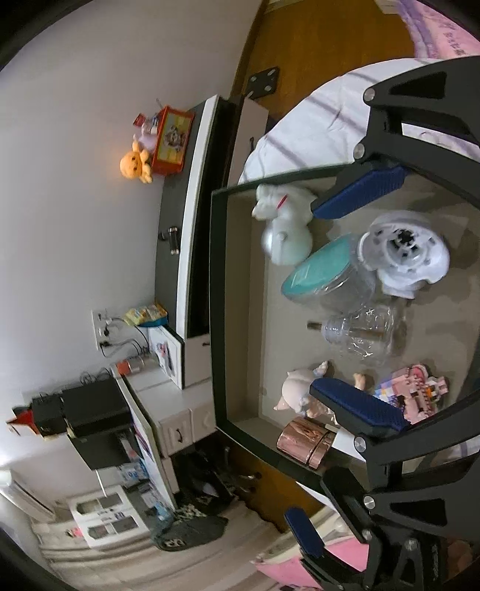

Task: Organize rigid objects
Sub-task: 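Lower the white charger into the pink box while the right tool drops the teal case in, then withdraw both tools from the box toward the brick figure and blue card box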

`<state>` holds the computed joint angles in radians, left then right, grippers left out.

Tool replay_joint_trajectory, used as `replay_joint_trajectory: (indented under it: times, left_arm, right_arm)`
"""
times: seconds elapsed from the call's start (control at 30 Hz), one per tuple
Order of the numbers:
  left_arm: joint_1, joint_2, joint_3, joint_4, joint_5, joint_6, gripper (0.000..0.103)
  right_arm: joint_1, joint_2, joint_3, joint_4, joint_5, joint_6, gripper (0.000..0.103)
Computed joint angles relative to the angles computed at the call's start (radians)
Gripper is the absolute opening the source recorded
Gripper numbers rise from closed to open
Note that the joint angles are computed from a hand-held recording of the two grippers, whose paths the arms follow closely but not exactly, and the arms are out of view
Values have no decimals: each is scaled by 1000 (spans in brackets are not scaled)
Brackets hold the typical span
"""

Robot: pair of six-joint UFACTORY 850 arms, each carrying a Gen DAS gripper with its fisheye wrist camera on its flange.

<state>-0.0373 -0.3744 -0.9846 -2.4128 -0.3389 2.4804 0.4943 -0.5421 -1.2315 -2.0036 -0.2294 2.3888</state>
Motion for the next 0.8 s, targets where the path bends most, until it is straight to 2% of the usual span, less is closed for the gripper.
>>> replay_joint_trajectory:
  times: [0.33,0.8]
  left_arm:
    - [17,158,164,-34,-51,43,102]
    - [25,355,373,-88,-77,107,102]
  right_arm:
    - [52,134,162,-118,-84,193,89]
    - [160,283,371,-147,-180,312,89]
